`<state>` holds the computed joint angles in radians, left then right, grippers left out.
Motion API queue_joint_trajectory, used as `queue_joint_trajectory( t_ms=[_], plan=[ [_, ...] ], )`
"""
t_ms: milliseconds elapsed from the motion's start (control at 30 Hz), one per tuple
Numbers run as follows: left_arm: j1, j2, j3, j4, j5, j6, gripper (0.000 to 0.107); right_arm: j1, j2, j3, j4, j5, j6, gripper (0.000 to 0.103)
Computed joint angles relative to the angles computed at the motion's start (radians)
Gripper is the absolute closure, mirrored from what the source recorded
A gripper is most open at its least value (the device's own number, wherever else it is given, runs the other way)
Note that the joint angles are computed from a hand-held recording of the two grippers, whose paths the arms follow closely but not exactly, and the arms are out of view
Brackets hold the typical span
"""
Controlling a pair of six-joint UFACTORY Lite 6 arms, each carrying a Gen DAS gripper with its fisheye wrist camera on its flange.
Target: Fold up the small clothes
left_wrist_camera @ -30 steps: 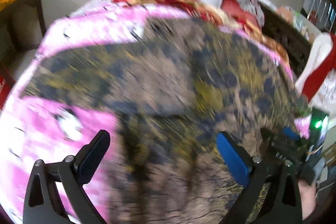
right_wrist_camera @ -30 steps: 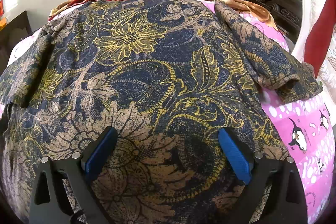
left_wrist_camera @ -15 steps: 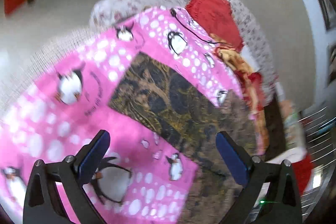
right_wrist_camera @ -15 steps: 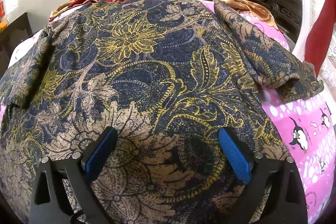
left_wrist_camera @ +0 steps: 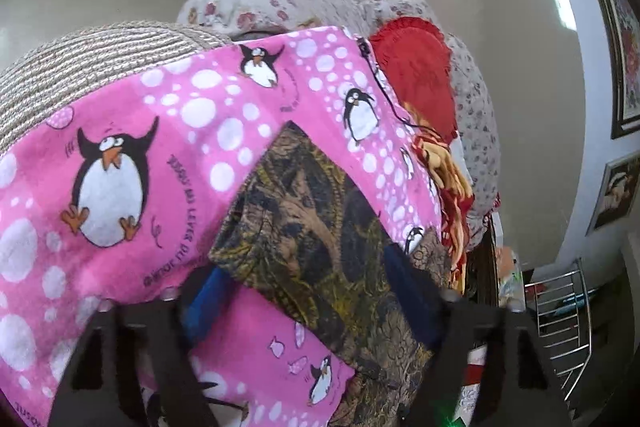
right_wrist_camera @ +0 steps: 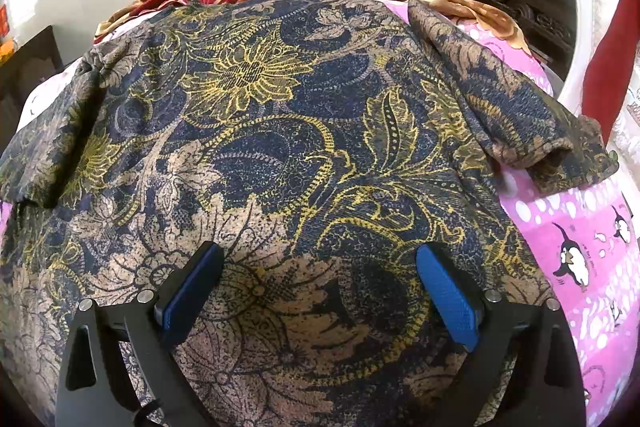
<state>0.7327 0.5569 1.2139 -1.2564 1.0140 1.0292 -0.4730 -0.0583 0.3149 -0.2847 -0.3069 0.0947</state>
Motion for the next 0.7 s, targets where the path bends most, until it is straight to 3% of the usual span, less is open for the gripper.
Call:
queue_joint_trajectory(
  t_ms=[67,233,300,467,700],
  plan=[
    [-0.004,-0.016,0.000,0.017,-0.017,0.005,0.064,-0.001,0.002,0.002,-0.001,0.000,0.000,0.016],
    [-0.083,-0.057,0.007,0.115,-0.192,-0.055,0.078,-0.006,0.003,0.002,-0.014,-0.002,0.010,0.015],
    [-0.119,-0.094,-0.004,0.162,-0.267,-0.071,0.102,-0.006,0.005,0.003,-0.020,-0.002,0.016,0.015],
    [-0.102,-0.280,-0.010,0.195,-0.381,-0.101,0.103,-0.006,0.006,0.006,-0.024,0.000,0.020,0.015],
    [0.046,-0.389,0.251,0.214,-0.319,-0.216,0.103,0.000,0.006,0.005,-0.018,-0.001,0.020,0.015]
  ],
)
